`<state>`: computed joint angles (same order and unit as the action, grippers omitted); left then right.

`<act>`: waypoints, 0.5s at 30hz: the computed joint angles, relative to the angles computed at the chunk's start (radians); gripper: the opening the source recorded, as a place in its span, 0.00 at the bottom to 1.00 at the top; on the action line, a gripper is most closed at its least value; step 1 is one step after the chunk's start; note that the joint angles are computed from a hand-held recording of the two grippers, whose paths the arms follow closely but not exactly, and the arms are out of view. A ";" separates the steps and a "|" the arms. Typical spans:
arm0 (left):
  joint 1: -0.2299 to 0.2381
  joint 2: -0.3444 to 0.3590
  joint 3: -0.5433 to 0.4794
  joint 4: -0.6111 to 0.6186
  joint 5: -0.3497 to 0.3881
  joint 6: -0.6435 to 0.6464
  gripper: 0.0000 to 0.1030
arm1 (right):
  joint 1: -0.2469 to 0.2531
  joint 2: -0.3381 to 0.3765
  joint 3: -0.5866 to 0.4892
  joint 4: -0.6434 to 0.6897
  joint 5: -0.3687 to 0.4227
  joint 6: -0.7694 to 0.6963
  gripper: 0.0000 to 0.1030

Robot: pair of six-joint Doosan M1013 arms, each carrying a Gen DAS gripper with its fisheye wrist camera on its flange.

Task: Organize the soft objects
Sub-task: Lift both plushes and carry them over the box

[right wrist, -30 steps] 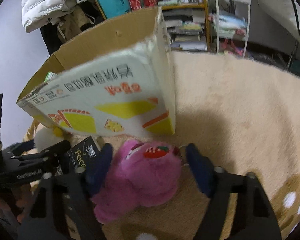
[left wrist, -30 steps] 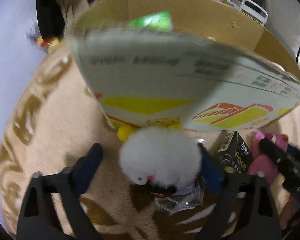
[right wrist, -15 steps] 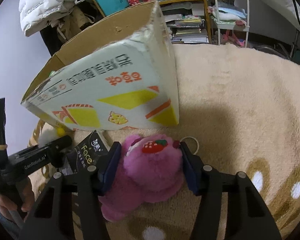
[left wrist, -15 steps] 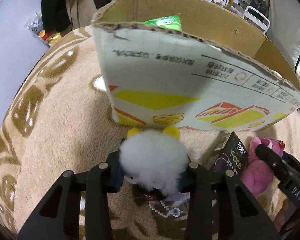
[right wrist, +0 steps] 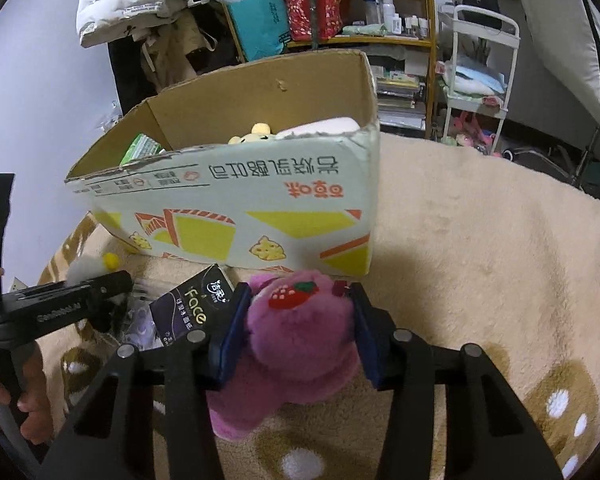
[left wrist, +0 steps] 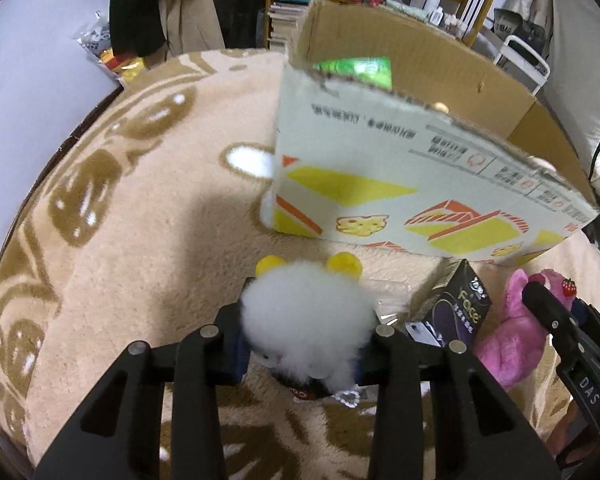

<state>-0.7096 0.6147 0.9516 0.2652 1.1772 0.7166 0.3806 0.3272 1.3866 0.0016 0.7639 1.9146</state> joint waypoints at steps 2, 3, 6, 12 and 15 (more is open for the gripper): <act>-0.005 -0.017 0.019 0.022 -0.006 -0.011 0.34 | 0.004 -0.009 0.004 -0.035 -0.016 0.018 0.50; -0.012 -0.014 0.011 0.035 0.003 -0.019 0.34 | 0.007 -0.015 0.008 -0.055 -0.026 0.031 0.50; -0.024 -0.034 0.031 0.075 -0.003 -0.030 0.34 | 0.014 -0.031 0.014 -0.100 -0.050 0.061 0.50; -0.055 -0.060 0.046 0.179 -0.014 -0.043 0.34 | 0.020 -0.063 0.026 -0.156 -0.102 0.098 0.50; -0.072 -0.079 0.066 0.245 -0.034 -0.063 0.34 | 0.022 -0.076 0.029 -0.183 -0.133 0.112 0.50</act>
